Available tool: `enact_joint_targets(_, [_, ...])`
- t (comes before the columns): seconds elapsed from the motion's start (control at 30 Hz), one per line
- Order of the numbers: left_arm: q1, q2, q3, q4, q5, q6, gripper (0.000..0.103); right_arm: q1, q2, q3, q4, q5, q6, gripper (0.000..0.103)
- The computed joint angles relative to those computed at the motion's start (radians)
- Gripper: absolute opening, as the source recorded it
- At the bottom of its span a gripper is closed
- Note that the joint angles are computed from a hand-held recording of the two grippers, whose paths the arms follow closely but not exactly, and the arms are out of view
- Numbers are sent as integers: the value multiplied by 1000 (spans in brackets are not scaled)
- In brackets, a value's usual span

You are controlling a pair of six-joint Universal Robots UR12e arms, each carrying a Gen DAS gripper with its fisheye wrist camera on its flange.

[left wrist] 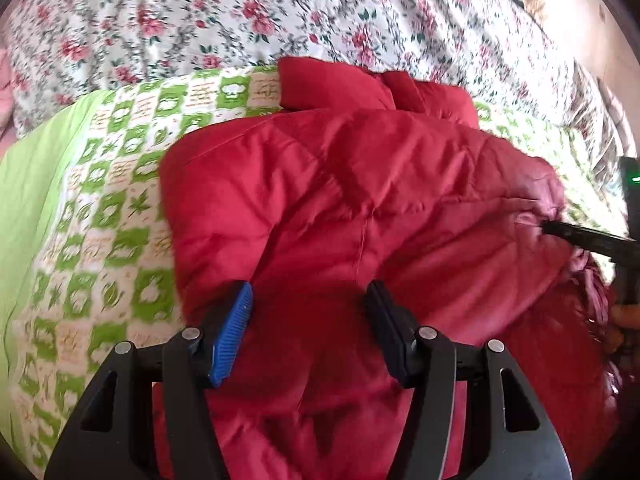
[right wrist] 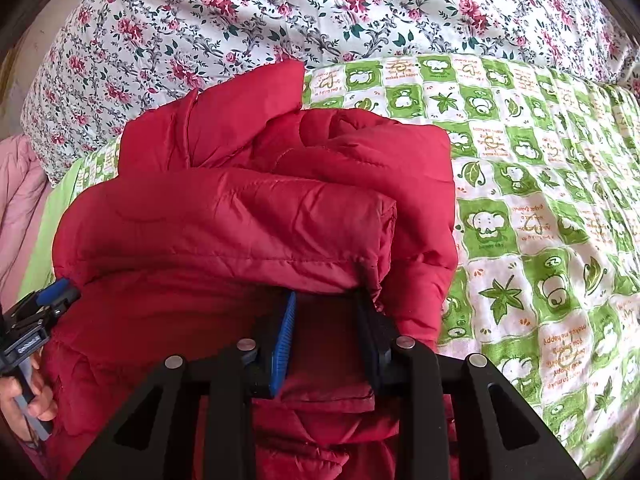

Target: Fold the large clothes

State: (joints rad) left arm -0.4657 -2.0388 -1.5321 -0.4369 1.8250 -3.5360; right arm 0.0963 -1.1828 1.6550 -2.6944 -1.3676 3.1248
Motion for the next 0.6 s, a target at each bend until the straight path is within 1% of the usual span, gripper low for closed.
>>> enact_joint_targets(0.07, [-5, 30, -33, 7, 10, -10, 59, -2, -2, -5, 13, 8, 3, 29])
enact_joint_targets(0.17, [-9, 64, -80, 16, 15, -35, 59, -18, -22, 12, 13, 65, 38, 32])
enact_joint_targets(0.23, [-13, 91, -118, 26, 22, -62, 59, -23, -39, 31, 5, 77, 47, 33])
enact_joint_targets(0.33, [-21, 125, -164, 41, 36, -105, 59, -27, -69, 60, 2, 77, 37, 35])
enact_joint_targets(0.4, [-27, 149, -193, 52, 49, -131, 59, -29, -91, 79, 10, 72, 25, 42])
enact_joint_targets(0.43, [-30, 162, -210, 62, 51, -142, 59, -33, -102, 88, 17, 83, 19, 45])
enact_joint_targets(0.5, [-36, 180, -233, 66, 62, -162, 59, -44, -130, 114, 39, 116, 4, 45])
enact_joint_targets(0.6, [-45, 208, -269, 57, 61, -181, 59, -56, -171, 156, 55, 140, -23, 45])
